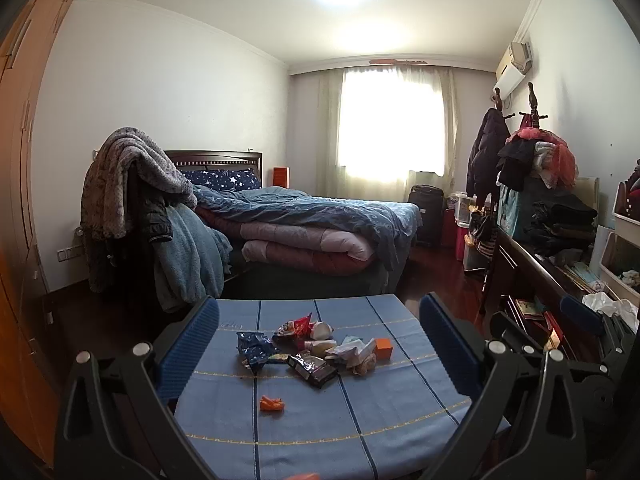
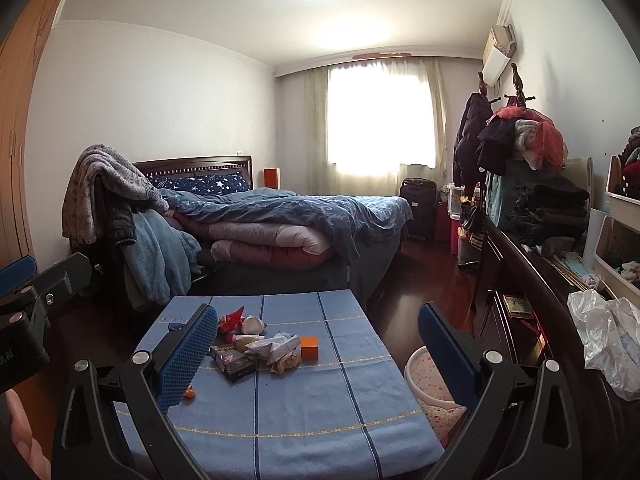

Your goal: Collect trash

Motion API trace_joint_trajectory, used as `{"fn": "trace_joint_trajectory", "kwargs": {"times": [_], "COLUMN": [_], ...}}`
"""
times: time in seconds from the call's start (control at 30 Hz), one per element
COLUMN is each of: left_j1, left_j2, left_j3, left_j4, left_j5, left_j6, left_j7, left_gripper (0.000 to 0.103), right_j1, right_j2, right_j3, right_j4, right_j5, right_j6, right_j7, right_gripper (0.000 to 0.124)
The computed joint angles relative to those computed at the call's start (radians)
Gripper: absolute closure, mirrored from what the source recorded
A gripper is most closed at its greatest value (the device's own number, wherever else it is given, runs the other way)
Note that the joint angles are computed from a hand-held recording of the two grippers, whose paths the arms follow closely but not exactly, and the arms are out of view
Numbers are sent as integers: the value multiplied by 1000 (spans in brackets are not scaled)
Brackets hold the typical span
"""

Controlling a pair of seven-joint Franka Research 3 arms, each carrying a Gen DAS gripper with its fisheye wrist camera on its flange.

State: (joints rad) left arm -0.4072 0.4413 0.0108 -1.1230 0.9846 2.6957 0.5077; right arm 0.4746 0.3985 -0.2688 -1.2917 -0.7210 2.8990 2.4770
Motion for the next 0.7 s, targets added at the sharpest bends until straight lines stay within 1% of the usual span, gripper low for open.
{"fn": "trace_joint_trajectory", "kwargs": {"times": [0.27,0.43,0.7], "left_j1": [-3,-10,4], "left_j2": [7,-14,-34], "left_j3": [0,11,-4], "left_j4": [14,-19,-44], "left_j5": [-9,23,49], "left_j6": [-4,15,21], "left_j7": [11,-32,-52], "left_gripper": [3,3,3], "right_j1": [-1,-2,4], "right_j2": [-2,0,-8], "right_j3": [-4,-2,-8], "right_j4": [-5,-3,-15], "right_j5": [-4,-1,-14], "right_j6": [9,9,11], "right_j7": [2,0,12], "right_gripper": [24,24,24]}}
